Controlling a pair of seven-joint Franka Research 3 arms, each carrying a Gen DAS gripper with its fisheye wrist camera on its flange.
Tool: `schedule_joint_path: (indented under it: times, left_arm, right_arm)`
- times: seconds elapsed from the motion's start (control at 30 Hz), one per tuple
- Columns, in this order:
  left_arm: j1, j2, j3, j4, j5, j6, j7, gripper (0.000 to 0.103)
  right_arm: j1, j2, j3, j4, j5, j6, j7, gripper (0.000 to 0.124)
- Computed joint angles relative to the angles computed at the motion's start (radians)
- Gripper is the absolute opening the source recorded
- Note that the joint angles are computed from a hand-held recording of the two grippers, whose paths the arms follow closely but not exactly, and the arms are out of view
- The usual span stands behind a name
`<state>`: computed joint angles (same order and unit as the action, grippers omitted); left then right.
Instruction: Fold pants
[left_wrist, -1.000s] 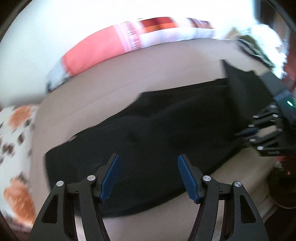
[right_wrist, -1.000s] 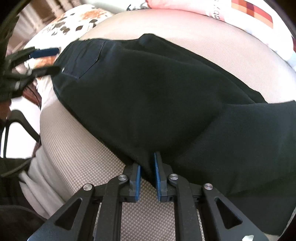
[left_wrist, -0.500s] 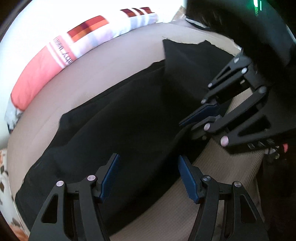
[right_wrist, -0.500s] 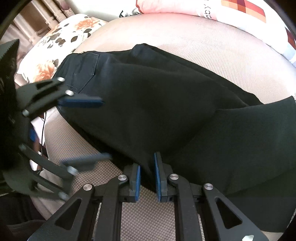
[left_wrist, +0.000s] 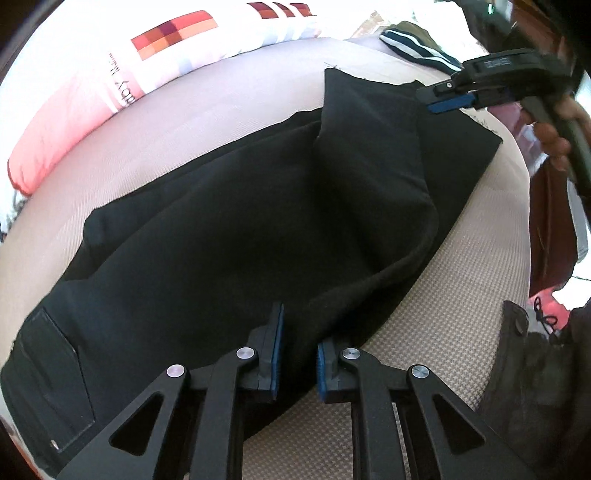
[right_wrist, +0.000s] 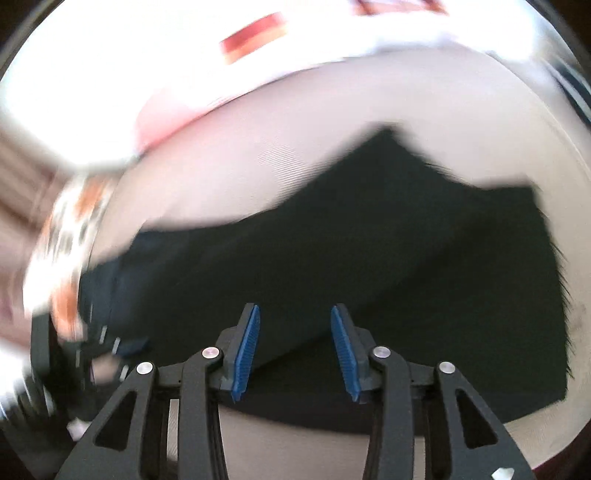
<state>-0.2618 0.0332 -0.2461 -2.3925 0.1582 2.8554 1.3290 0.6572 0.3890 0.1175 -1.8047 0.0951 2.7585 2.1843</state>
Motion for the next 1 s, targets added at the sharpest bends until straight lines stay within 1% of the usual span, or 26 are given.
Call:
schedule_joint_path:
  times: [0.03,0.1,0.13,0.2,0.27,0.3,0.33,0.4,0.43,0.47,0.53,0.57,0.6,0.63,0.77,0.8,0.87,0.9,0.97,1.0]
  left_arm:
    - [0.001,0.002,-0.001,0.003,-0.016,0.0,0.0,0.015]
    - [0.004,-0.002,-0.001,0.001,-0.045,-0.004,0.008,0.015]
    - [0.004,0.0,-0.002,0.003,-0.059,-0.006,0.005,0.015]
    - [0.003,0.0,-0.002,0.004,-0.065,-0.009,-0.009,0.015]
    - [0.003,-0.005,-0.002,0.0,-0.077,-0.01,-0.017,0.015]
    - [0.003,-0.006,-0.002,0.0,-0.086,-0.012,-0.021,0.015]
    - [0.003,-0.007,-0.002,0.0,-0.095,-0.013,-0.02,0.015]
    - [0.003,-0.005,-0.001,0.003,-0.096,-0.017,-0.032,0.015]
    - [0.003,-0.01,-0.001,-0.001,-0.097,-0.019,-0.036,0.015]
    - [0.002,-0.01,0.0,0.001,-0.096,-0.023,-0.043,0.015]
    - [0.001,-0.014,0.0,-0.001,-0.089,-0.028,-0.055,0.015]
    - [0.001,-0.012,0.001,0.0,-0.09,-0.03,-0.06,0.015]
    - [0.0,-0.011,0.001,0.002,-0.091,-0.033,-0.062,0.015]
    - [0.0,-0.011,0.001,0.001,-0.09,-0.033,-0.062,0.015]
    - [-0.001,-0.009,0.001,0.0,-0.078,-0.031,-0.072,0.015]
    - [0.0,-0.007,0.001,0.002,-0.077,-0.032,-0.071,0.015]
    - [0.0,-0.003,0.001,0.005,-0.071,-0.034,-0.074,0.015]
    - [0.0,-0.001,0.001,0.007,-0.07,-0.035,-0.074,0.015]
    - [0.001,-0.003,0.0,0.007,-0.072,-0.036,-0.071,0.015]
    - [0.001,-0.004,0.0,0.006,-0.075,-0.033,-0.069,0.015]
  right_arm:
    - [-0.013,-0.019,-0.019,-0.051,0.023,0.048,0.044,0.039]
    - [-0.053,-0.041,-0.02,-0.126,0.075,0.13,0.066,0.039]
    - [-0.07,-0.044,-0.015,-0.145,0.099,0.156,0.065,0.039]
    - [-0.117,-0.044,0.022,-0.174,0.166,0.217,0.029,0.038]
    - [-0.144,-0.033,0.037,-0.177,0.211,0.245,0.017,0.036]
    - [-0.189,-0.027,0.08,-0.183,0.268,0.275,-0.036,0.034]
    - [-0.204,-0.017,0.095,-0.178,0.293,0.286,-0.059,0.033]
    - [-0.201,0.005,0.088,-0.158,0.317,0.289,-0.07,0.027]
    - [-0.185,0.026,0.078,-0.135,0.319,0.298,-0.065,0.027]
    - [-0.2,0.035,0.093,-0.126,0.334,0.303,-0.083,0.025]
    - [-0.185,0.045,0.074,-0.107,0.336,0.296,-0.082,0.018]
    - [-0.2,0.045,0.087,-0.106,0.345,0.298,-0.103,0.012]
    - [-0.218,0.049,0.104,-0.098,0.357,0.283,-0.125,0.012]
    - [-0.209,0.049,0.091,-0.094,0.357,0.267,-0.121,0.012]
    - [-0.155,0.054,0.027,-0.078,0.313,0.25,-0.097,0.011]
    - [-0.148,0.06,0.02,-0.074,0.307,0.257,-0.09,0.011]
    - [-0.173,0.073,0.048,-0.067,0.329,0.269,-0.104,0.01]
    - [-0.164,0.07,0.037,-0.073,0.327,0.278,-0.095,0.005]
    - [-0.095,0.049,-0.039,-0.09,0.273,0.288,-0.047,0.004]
    - [-0.03,0.025,-0.11,-0.112,0.22,0.294,0.004,0.003]
